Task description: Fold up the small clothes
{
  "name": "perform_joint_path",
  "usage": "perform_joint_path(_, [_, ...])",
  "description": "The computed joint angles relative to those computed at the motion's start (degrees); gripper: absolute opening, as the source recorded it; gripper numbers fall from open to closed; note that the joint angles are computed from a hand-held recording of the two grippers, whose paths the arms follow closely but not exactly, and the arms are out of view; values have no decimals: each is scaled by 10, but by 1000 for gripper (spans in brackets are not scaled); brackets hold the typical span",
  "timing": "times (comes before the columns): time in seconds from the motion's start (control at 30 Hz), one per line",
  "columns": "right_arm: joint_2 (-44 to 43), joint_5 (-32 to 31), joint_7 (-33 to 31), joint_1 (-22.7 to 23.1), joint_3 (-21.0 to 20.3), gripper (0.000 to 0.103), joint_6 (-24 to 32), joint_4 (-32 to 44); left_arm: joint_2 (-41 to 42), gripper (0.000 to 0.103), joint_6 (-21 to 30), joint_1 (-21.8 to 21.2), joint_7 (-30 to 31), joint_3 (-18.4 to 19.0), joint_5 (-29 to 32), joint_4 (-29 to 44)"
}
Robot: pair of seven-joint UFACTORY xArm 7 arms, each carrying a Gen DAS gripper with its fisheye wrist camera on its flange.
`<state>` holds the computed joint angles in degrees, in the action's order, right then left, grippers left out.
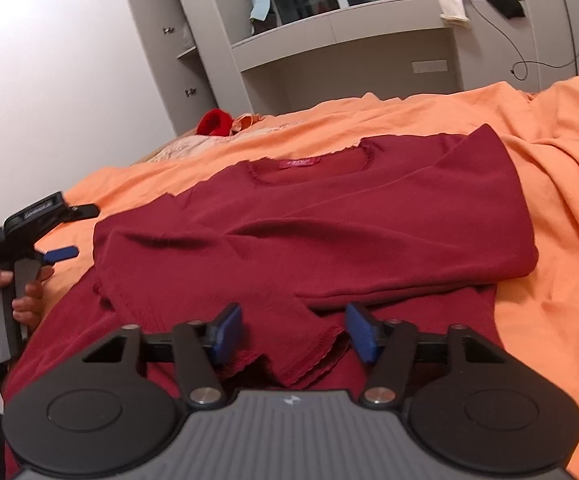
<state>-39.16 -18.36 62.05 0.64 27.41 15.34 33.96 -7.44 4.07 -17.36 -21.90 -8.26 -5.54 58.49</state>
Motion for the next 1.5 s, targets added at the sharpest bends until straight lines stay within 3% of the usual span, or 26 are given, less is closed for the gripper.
perform_joint_path(0.13, [4, -6, 4, -4, 8, 42, 7, 7, 22, 81, -6, -15, 22, 12, -41, 16])
perform_joint_path(0.17, [3, -8, 8, -7, 11, 36, 4, 7, 26, 73, -8, -19, 31, 16, -59, 20])
perform_joint_path(0.23, [1, -14, 12, -13, 15, 27, 2, 7, 36, 46, 10, -32, 69, 24, -114, 35])
perform_joint_path(0.27, [0, -16, 14, -15, 17, 24, 1, 7, 39, 26, 26, -32, 83, 24, -128, 41])
perform_joint_path(0.37, [-4, -24, 16, -21, 24, 19, -2, 8, 42, 13, 29, -21, 82, 11, -110, 41])
perform_joint_path(0.6, [-11, -40, 16, -33, 41, 14, 0, 15, 32, 7, 8, 1, 16, -5, -29, 29])
perform_joint_path(0.77, [-22, -50, 23, -46, 51, 5, -6, 14, 23, 7, -6, -11, 26, 7, -55, 24])
perform_joint_path(0.87, [-16, -53, 10, -44, 52, 1, -3, 19, 30, 7, 18, 1, 9, 4, -32, 33])
perform_joint_path(1.03, [-8, -54, 4, -35, 50, 1, 25, 26, 32, 13, 36, 11, -17, -6, 24, 37])
perform_joint_path(1.13, [-21, -57, 12, -31, 48, 5, 18, 15, 12, 32, 29, 36, -86, -22, 111, 25])
perform_joint_path(1.2, [-41, -55, 19, -28, 46, 20, 6, 1, -10, 64, 21, 47, -111, -30, 142, 10])
perform_joint_path(1.23, [-54, -53, 22, -26, 46, 26, 3, -5, -25, 69, 13, 59, -134, -40, 163, 0])
perform_joint_path(1.27, [-68, -53, 25, -27, 50, 40, 1, -11, -42, 76, 3, 77, -160, -55, 184, -11])
perform_joint_path(1.37, [-107, -50, 26, -28, 64, 51, 8, -19, -89, 97, -11, 78, -169, -59, 177, -38])
perform_joint_path(1.43, [-135, -45, 28, -24, 79, 66, 30, -18, -129, 102, -17, 80, -172, -64, 166, -60])
perform_joint_path(1.5, [-161, -41, 26, -12, 90, 83, 59, -15, -161, 102, -6, 16, -124, -19, 131, -77])
